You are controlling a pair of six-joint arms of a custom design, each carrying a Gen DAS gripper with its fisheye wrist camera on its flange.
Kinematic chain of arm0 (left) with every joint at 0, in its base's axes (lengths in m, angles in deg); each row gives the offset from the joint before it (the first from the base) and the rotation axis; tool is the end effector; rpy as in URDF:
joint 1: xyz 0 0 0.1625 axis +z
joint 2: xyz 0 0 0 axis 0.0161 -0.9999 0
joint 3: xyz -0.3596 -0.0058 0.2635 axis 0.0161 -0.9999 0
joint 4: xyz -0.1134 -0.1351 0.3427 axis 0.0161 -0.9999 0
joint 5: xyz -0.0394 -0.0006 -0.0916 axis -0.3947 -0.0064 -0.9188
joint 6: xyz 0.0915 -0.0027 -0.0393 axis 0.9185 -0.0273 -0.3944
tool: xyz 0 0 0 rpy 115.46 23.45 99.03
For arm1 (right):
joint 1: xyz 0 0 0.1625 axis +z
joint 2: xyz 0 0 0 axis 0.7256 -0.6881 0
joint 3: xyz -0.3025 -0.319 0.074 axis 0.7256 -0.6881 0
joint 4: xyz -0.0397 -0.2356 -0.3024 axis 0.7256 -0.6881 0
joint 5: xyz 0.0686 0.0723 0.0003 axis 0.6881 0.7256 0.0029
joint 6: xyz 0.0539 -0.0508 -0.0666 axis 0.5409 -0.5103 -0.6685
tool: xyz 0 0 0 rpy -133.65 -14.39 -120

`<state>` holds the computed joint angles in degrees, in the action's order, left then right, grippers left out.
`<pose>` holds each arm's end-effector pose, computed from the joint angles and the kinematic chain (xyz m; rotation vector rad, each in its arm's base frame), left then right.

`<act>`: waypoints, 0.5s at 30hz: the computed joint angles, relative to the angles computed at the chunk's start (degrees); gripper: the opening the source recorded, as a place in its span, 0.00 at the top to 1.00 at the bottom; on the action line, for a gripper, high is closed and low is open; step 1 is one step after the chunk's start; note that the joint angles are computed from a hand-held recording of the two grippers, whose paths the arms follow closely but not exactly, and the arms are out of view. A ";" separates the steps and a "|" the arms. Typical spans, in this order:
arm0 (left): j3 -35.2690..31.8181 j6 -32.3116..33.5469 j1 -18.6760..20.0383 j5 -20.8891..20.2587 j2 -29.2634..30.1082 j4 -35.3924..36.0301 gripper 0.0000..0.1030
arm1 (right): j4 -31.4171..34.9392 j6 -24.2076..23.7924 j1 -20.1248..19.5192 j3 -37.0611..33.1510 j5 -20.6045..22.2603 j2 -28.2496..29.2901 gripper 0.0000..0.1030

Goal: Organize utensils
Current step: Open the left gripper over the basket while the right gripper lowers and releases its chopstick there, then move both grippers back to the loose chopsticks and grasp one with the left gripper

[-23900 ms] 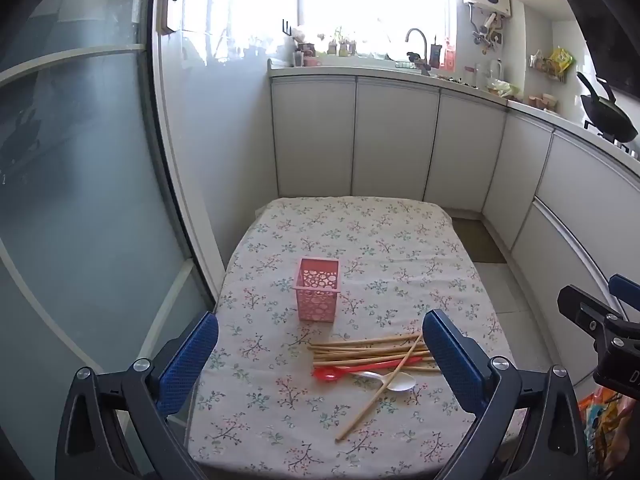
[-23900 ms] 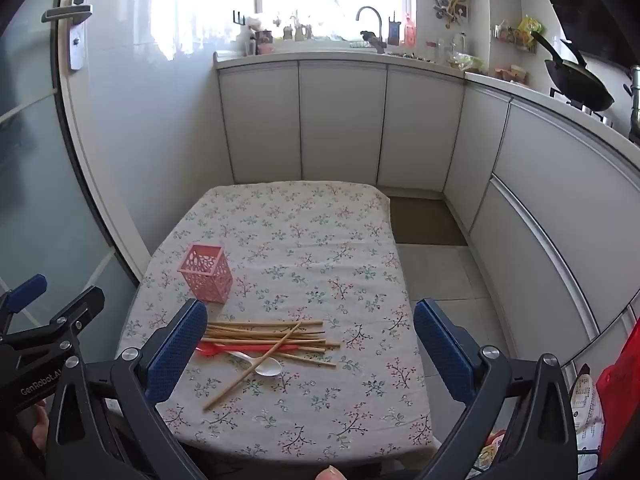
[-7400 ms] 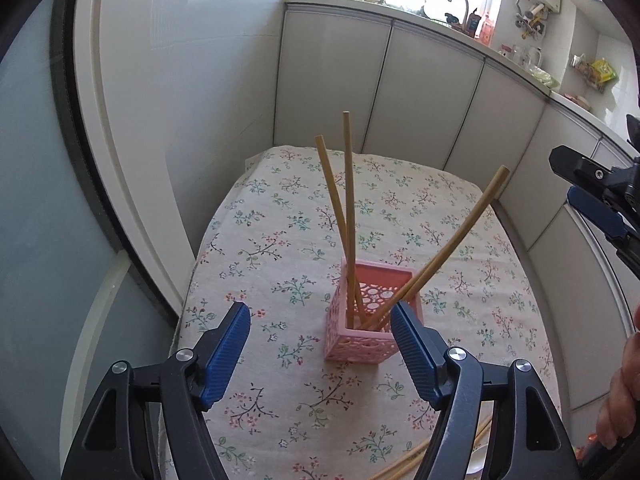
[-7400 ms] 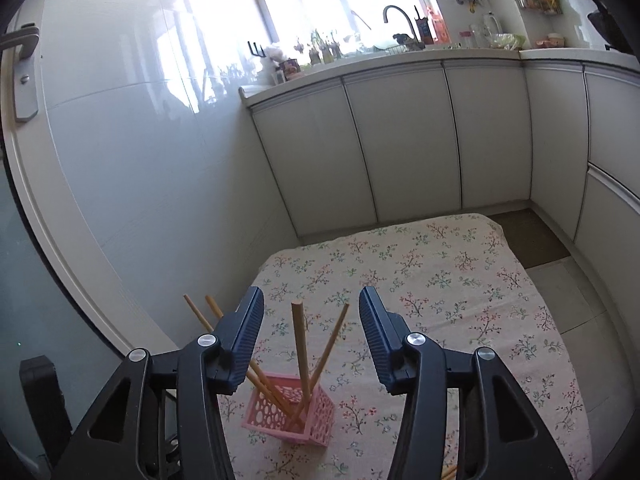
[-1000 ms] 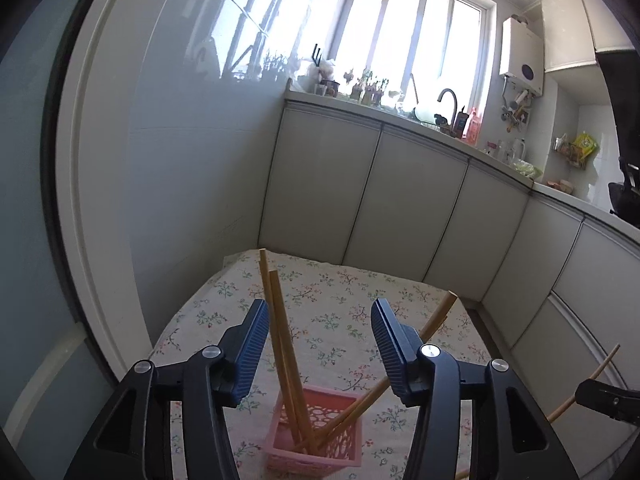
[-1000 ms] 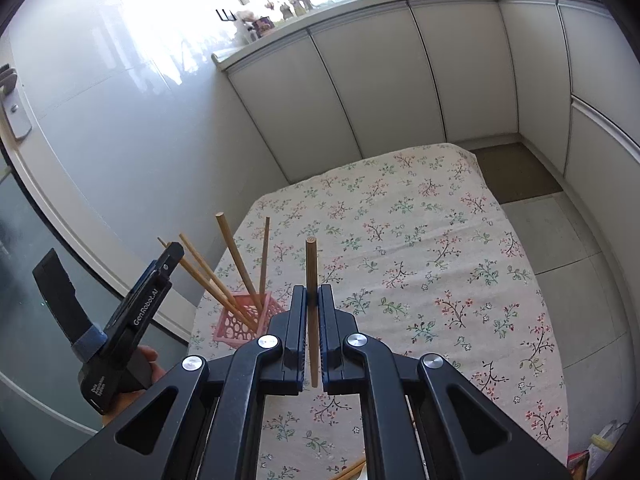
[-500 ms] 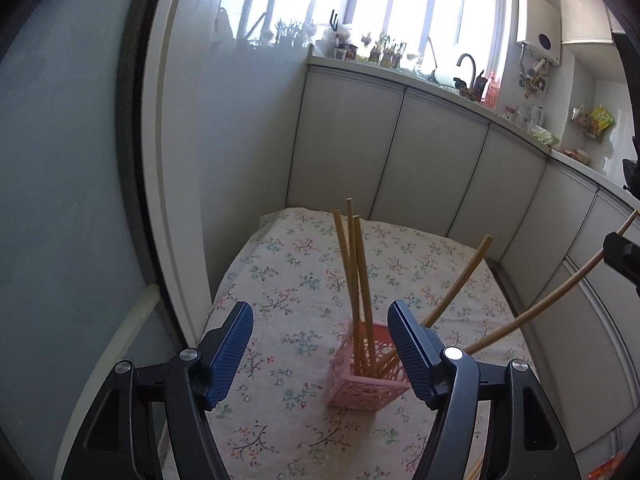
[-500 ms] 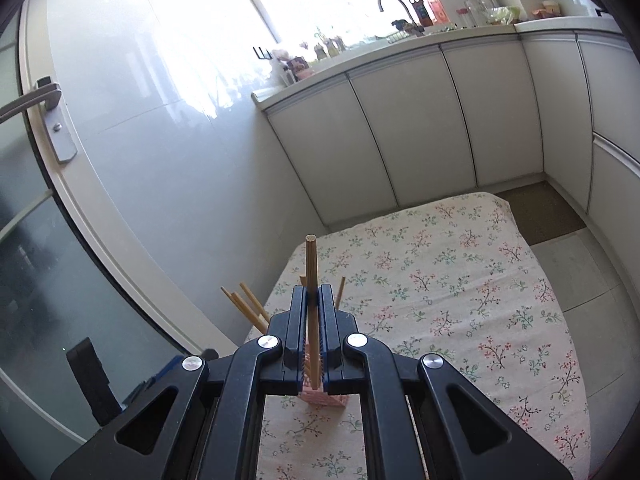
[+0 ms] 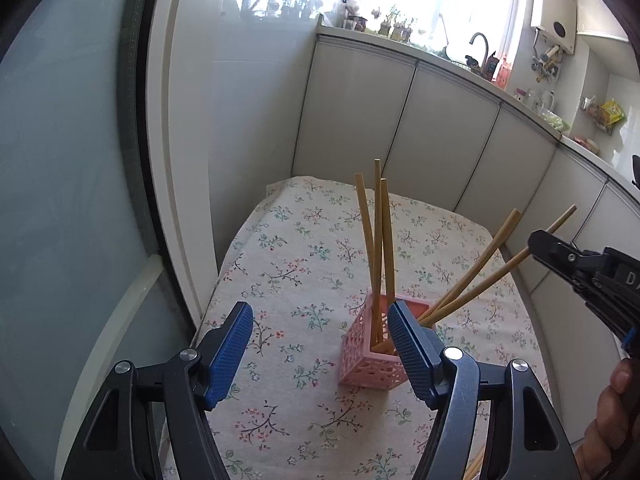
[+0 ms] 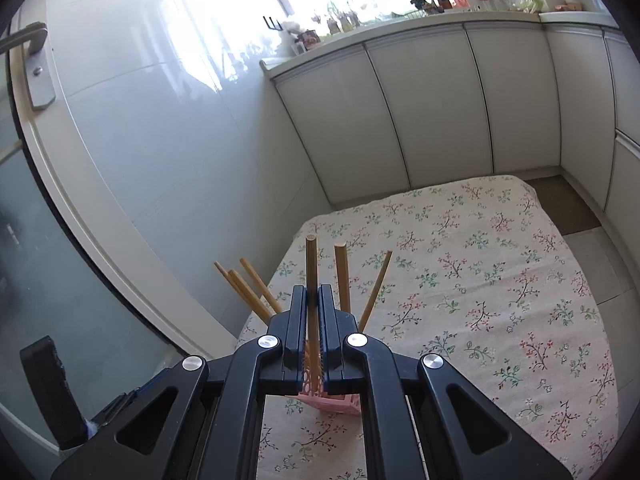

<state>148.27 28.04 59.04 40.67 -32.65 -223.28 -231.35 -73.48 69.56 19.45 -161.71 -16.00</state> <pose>-0.0974 -0.5705 0.3364 0.3465 2.3610 -1.0714 0.3888 -0.6035 0.0566 0.3529 -2.5284 1.2329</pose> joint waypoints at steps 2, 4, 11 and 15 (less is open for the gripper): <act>-0.14 0.04 -0.02 0.15 0.11 0.73 0.31 | 1.20 0.55 -0.41 -0.67 0.10 0.56 0.95; -0.45 0.01 0.09 0.27 0.23 1.70 0.31 | 3.13 1.56 -0.71 -1.04 -0.12 0.60 0.93; -0.91 -0.91 -0.24 0.46 0.01 6.51 0.29 | 4.52 2.95 -0.67 2.57 0.71 -3.01 0.68; -0.86 -1.75 -0.51 -0.13 -0.43 11.32 0.27 | 5.54 5.06 -0.81 7.54 0.10 -7.35 0.62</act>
<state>147.41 26.29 58.52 40.54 -33.08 -211.96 -225.81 -68.43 68.75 26.99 -161.61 -23.35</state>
